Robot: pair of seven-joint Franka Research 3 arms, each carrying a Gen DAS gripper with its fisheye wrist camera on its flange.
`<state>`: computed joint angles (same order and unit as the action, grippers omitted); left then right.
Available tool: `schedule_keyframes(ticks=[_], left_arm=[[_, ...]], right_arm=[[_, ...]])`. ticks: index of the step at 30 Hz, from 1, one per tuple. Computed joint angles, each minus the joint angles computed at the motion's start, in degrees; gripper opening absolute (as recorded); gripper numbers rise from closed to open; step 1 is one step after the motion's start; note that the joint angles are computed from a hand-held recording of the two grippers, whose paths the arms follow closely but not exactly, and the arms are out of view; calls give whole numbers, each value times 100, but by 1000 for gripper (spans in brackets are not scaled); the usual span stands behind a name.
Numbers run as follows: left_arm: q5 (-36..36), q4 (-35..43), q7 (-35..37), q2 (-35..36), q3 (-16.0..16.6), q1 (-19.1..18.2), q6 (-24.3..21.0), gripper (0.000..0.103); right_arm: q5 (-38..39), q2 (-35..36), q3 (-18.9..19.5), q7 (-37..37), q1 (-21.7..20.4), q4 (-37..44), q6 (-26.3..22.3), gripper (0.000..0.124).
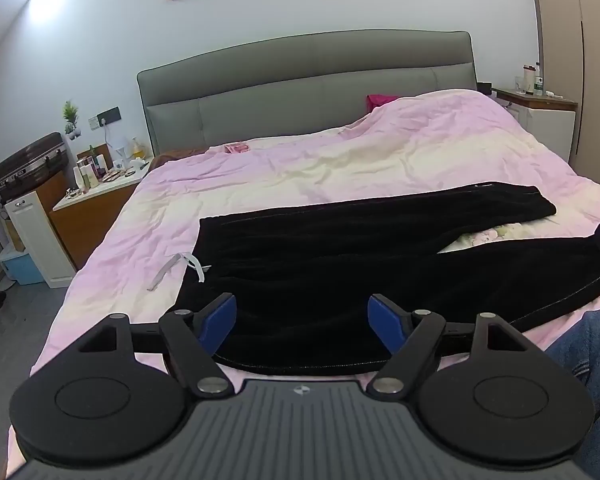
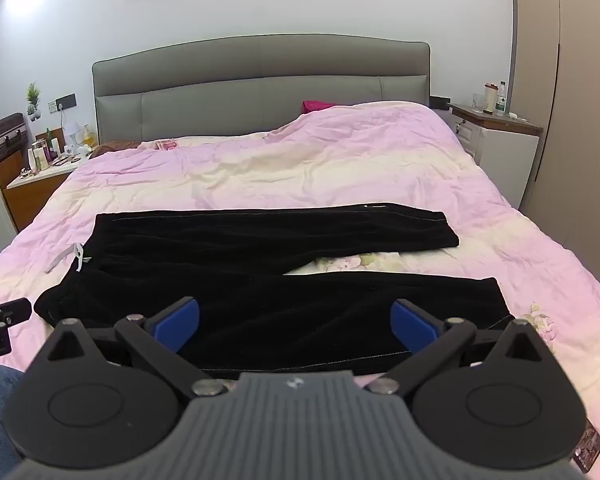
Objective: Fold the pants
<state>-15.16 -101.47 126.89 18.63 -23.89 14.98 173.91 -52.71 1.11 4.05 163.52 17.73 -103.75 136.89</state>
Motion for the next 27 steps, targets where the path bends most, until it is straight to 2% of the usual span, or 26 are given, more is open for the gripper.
schedule_keyframes(ticks=[8,24,27], left_arm=[[-317,4,176,-14,-127,109,-207,82],[-417,50,175,-2,141,-133,-224,82],[-450,64,199,-1,105,-90,-253,82]], right_arm=[[2,-17,8,-25,17,-8,-66,98],[231,10,14,-190,-10,48,-105,98],[300,38,-7,-232,-9,71,-58,98]])
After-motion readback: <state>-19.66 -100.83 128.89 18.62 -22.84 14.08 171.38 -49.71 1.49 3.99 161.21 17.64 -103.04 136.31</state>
